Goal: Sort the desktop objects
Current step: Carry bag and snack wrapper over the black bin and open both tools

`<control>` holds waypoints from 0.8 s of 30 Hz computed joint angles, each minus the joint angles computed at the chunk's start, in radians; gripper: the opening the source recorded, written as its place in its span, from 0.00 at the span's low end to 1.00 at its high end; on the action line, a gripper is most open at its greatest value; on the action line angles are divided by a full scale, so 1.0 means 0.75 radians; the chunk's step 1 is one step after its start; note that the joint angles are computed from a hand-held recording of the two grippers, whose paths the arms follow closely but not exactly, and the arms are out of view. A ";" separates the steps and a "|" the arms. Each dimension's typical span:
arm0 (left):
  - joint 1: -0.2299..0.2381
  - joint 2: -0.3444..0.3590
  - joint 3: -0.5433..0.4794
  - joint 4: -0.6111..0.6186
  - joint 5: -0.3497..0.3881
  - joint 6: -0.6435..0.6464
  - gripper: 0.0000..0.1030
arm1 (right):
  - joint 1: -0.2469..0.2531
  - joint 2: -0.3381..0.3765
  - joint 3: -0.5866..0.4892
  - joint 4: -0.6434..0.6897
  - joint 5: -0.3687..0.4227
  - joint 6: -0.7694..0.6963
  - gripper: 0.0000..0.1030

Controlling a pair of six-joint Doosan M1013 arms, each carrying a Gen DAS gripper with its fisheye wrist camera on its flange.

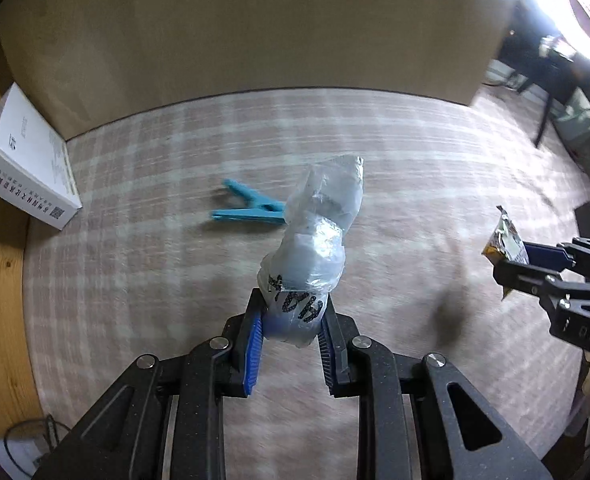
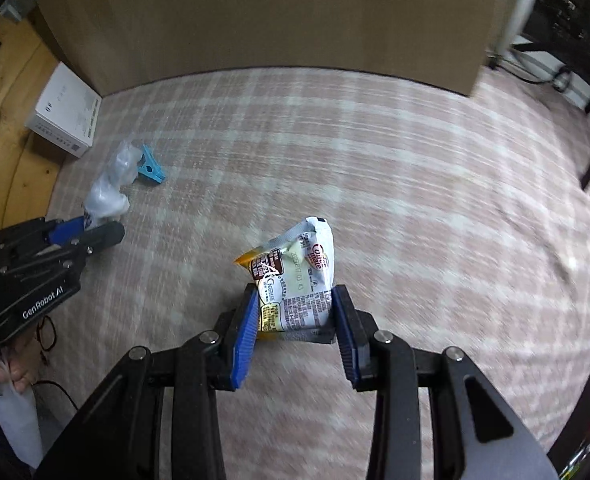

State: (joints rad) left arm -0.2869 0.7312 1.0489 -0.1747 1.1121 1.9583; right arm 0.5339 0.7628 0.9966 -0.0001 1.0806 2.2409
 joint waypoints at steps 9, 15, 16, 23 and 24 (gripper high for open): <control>-0.099 -0.140 0.169 -0.124 -0.047 0.175 0.22 | -0.048 -0.295 0.415 -0.128 -0.233 0.167 0.34; -0.211 -0.152 0.152 -0.188 -0.003 0.265 0.22 | -0.069 -0.482 0.689 -0.237 -0.338 0.403 0.34; -0.241 -0.162 0.157 -0.196 0.002 0.280 0.22 | -0.071 -0.533 0.757 -0.265 -0.362 0.463 0.34; -0.406 -0.190 0.175 -0.225 0.016 0.309 0.22 | -0.077 -0.769 1.045 -0.420 -0.385 0.771 0.34; -0.425 -0.183 0.164 -0.230 0.023 0.307 0.22 | -0.075 -0.811 1.091 -0.447 -0.369 0.826 0.34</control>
